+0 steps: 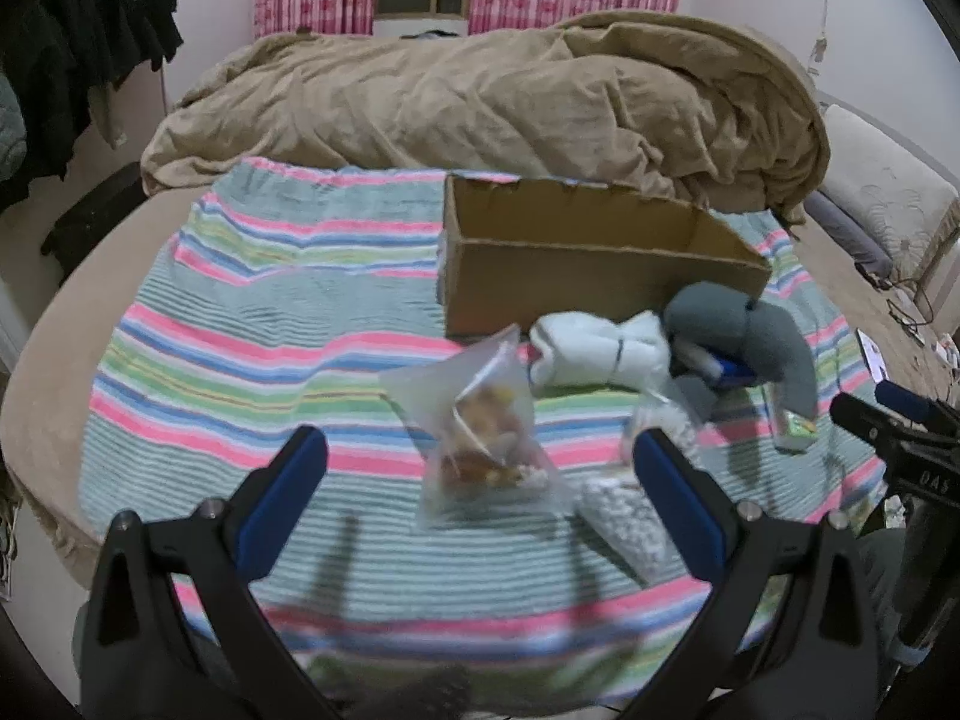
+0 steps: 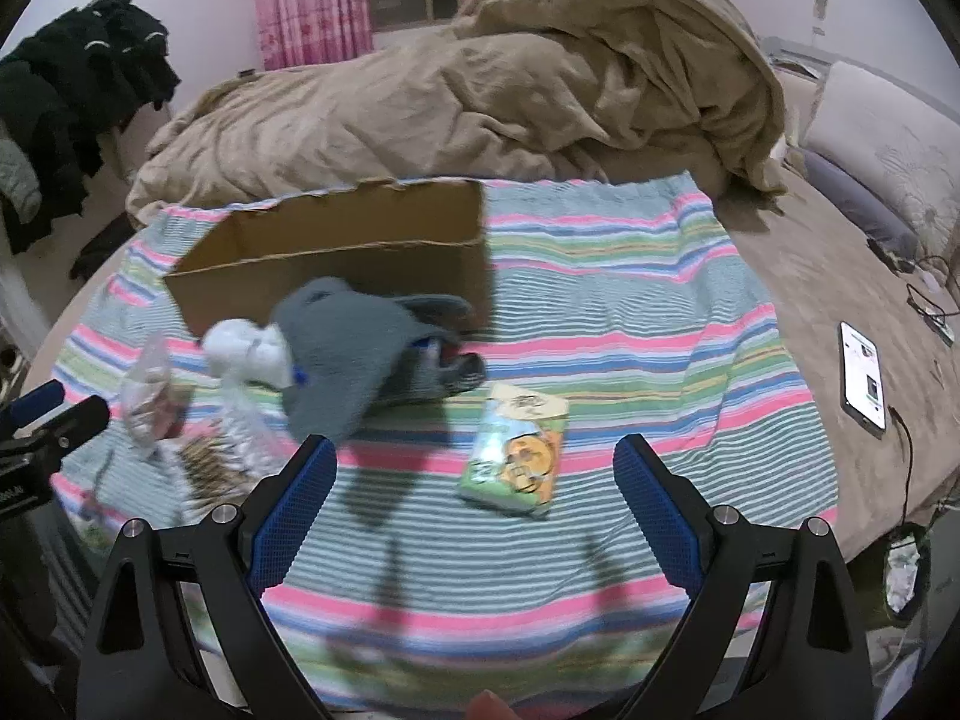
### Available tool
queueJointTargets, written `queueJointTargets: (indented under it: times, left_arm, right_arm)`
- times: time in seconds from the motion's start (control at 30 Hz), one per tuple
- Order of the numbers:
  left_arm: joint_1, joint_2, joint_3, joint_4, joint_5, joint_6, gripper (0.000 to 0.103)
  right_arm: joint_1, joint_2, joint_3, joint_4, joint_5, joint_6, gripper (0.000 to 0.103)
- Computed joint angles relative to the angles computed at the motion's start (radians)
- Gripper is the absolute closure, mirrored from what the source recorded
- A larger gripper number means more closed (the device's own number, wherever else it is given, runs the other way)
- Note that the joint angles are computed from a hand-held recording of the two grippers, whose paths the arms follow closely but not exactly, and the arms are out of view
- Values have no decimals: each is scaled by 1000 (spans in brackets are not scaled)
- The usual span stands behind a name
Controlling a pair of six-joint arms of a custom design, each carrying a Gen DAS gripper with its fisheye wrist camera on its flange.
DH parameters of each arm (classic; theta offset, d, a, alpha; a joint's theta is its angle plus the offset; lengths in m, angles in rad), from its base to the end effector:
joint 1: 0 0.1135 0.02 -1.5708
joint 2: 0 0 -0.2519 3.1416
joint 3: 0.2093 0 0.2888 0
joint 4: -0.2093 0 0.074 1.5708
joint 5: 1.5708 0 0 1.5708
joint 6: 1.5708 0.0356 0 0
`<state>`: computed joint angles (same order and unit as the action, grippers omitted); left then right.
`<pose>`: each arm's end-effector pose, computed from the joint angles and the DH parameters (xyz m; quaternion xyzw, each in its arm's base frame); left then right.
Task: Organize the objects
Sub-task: 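Grasp the bear tissue pack with the right tool while the left tool grasps the snack bag, then lower the bear tissue pack into the box while the left tool drops the snack bag in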
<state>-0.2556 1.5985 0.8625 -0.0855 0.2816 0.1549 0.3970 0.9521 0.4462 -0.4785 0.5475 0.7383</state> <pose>0.3364 -0.0981 0.1409 0.2381 0.8916 -0.1487 0.3553 0.1989 0.0633 0.1473 0.2335 0.8950 -0.0686 0.3738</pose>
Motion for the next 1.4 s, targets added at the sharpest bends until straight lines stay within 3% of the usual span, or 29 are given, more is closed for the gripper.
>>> queueJointTargets:
  times: [0.2, 0.3, 0.37, 0.4, 0.47, 0.5, 0.53, 0.73, 1.03, 1.17, 1.4]
  left_arm:
    - [-11, 198, 119, 2, -15, -13, 1]
    - [-13, 266, 155, 14, -20, -9, 3]
    - [-15, 297, 169, 21, -23, -4, 14]
    - [-18, 308, 173, 27, -24, -1, 17]
    - [-19, 305, 160, 47, -14, 7, 35]
    - [-22, 296, 150, 57, -10, 12, 40]
    - [-25, 287, 140, 64, -10, 13, 48]
    - [-16, 200, 75, 87, 5, 8, 53]
    - [-1, 36, 65, 11, 82, 3, 54]
    - [-30, 35, 131, -9, 89, -4, 54]
    - [-89, 159, 327, -58, 100, -22, 54]
  right_arm:
    - [-181, 95, -52, 159, -112, -92, 8]
    - [-240, 199, -55, 256, -157, -130, 15]
    - [-281, 258, -57, 317, -215, -147, 21]
    - [-293, 282, -58, 343, -239, -152, 28]
    - [-299, 300, -62, 373, -264, -163, 41]
    - [-295, 293, -69, 385, -264, -168, 53]
    - [-294, 281, -74, 387, -268, -174, 55]
    - [-254, 180, -86, 327, -246, -178, 55]
    - [-191, -2, 7, 164, -197, -220, 55]
    - [-183, 34, 112, 164, -161, -307, 55]
    - [-233, 247, 289, 252, -192, -431, 55]
